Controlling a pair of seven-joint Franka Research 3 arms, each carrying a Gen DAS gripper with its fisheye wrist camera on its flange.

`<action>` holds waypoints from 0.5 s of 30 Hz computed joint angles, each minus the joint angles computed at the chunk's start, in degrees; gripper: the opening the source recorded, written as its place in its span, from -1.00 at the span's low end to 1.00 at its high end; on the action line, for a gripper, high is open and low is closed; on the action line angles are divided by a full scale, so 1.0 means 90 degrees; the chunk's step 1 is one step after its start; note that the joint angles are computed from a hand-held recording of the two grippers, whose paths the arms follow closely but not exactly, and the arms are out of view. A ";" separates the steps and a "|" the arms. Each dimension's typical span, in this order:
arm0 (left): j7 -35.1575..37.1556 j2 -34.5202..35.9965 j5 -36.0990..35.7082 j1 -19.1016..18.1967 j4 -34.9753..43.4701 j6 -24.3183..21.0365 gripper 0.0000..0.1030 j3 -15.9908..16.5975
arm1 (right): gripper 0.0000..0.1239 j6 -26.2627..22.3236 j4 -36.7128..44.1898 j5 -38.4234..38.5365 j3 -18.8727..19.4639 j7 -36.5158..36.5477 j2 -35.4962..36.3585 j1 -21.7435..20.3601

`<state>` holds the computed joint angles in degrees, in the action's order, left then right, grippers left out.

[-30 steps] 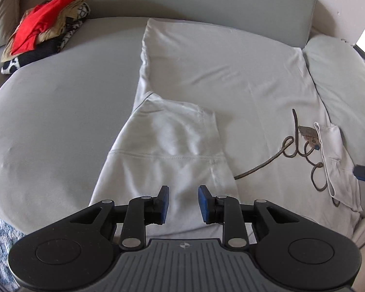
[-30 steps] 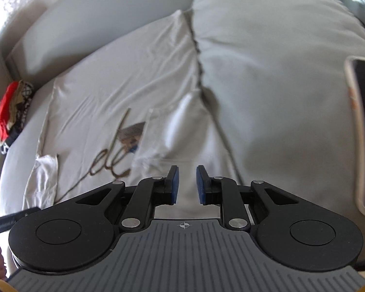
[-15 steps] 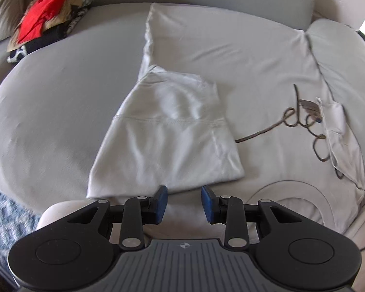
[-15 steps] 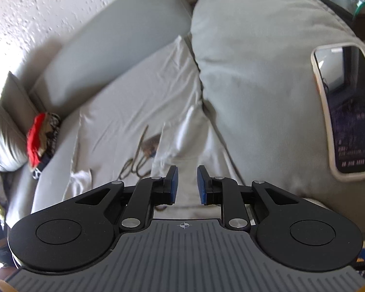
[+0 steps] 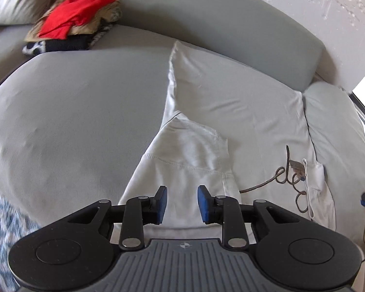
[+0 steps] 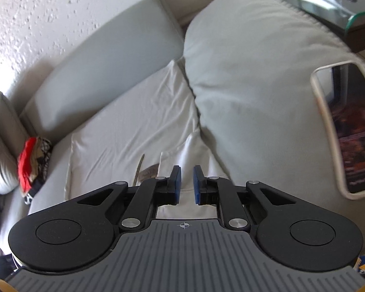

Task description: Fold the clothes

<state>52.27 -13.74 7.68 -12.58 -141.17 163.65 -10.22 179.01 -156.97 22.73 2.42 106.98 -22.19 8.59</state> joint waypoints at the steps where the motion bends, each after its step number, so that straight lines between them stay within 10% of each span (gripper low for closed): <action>1: 0.0258 0.0080 -0.0152 -0.0102 0.0041 0.0064 -0.58 0.0127 | -0.75 -0.0031 0.0155 0.0017 -0.0094 -0.0053 0.0239 0.0085; 7: 0.1367 0.1541 -0.0993 -0.0184 0.1192 0.0343 -0.62 0.0167 | -0.75 -0.0010 0.1551 0.2688 -0.2080 -0.2608 0.1910 0.2273; 11: 0.1573 0.2389 -0.0955 0.0140 0.1952 0.0086 -0.50 -0.0081 | -0.68 -0.0659 0.2251 0.1554 -0.2067 -0.1561 0.2814 0.1882; 15: 0.1553 0.2573 -0.1124 0.0423 0.2517 -0.0764 -0.49 -0.0237 | -0.63 -0.1077 0.2547 0.2868 -0.1569 -0.2552 0.2615 0.1335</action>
<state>66.25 9.42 -2.44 -8.77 -118.51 156.78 -12.34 169.31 -134.05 48.54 -11.70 84.01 1.34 20.60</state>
